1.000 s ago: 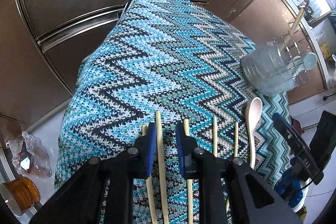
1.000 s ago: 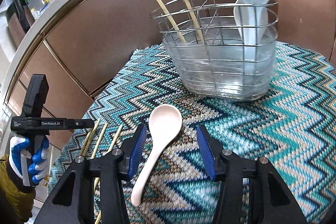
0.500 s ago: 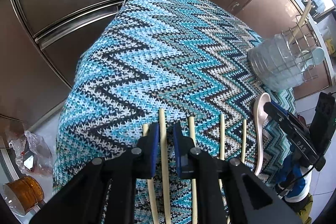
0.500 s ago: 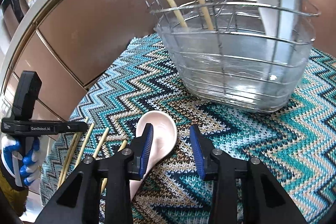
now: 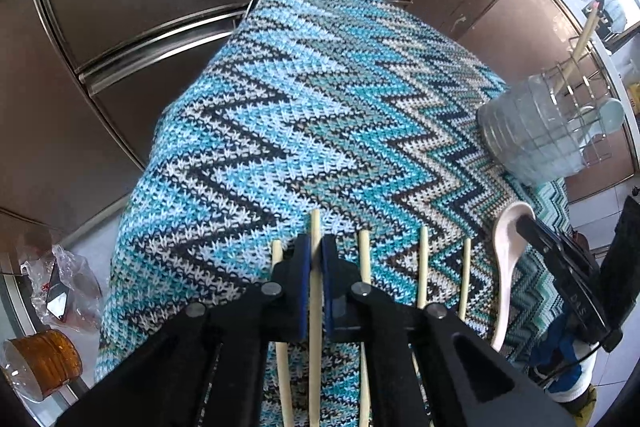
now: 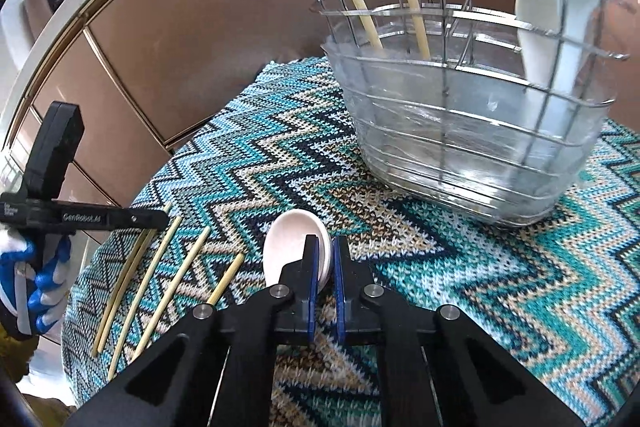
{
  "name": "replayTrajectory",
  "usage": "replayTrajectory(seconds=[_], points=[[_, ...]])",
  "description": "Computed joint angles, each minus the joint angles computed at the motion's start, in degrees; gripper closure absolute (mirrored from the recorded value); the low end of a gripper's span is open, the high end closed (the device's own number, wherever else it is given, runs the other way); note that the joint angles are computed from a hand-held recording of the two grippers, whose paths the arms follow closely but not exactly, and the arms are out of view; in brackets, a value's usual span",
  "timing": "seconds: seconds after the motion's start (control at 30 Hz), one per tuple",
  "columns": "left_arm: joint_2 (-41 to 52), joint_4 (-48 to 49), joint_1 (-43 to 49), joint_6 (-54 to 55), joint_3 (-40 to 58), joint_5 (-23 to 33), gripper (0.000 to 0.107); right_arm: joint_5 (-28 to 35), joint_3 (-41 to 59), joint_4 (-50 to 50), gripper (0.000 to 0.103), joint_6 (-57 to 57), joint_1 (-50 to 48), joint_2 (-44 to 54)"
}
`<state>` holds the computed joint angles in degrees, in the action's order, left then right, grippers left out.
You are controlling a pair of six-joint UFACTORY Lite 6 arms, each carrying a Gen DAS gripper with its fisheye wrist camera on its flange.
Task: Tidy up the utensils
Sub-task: 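Lift the spoon with the right tool over the holder while the left tool carries its chopstick there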
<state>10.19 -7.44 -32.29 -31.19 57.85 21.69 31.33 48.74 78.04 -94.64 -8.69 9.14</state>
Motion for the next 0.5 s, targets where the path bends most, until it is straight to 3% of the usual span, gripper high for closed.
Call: replayTrajectory(seconds=[0.23, 0.5], points=[[-7.47, 3.32, -1.91, -4.50, -3.45, 0.60, 0.102, 1.89, -7.76, -4.24, 0.096, 3.33, -3.43, -12.70], [-22.15, 10.73, -6.91, -13.14, -8.13, 2.60, 0.102, 6.70, -17.04, -15.87, 0.096, 15.64, -7.49, -35.16]])
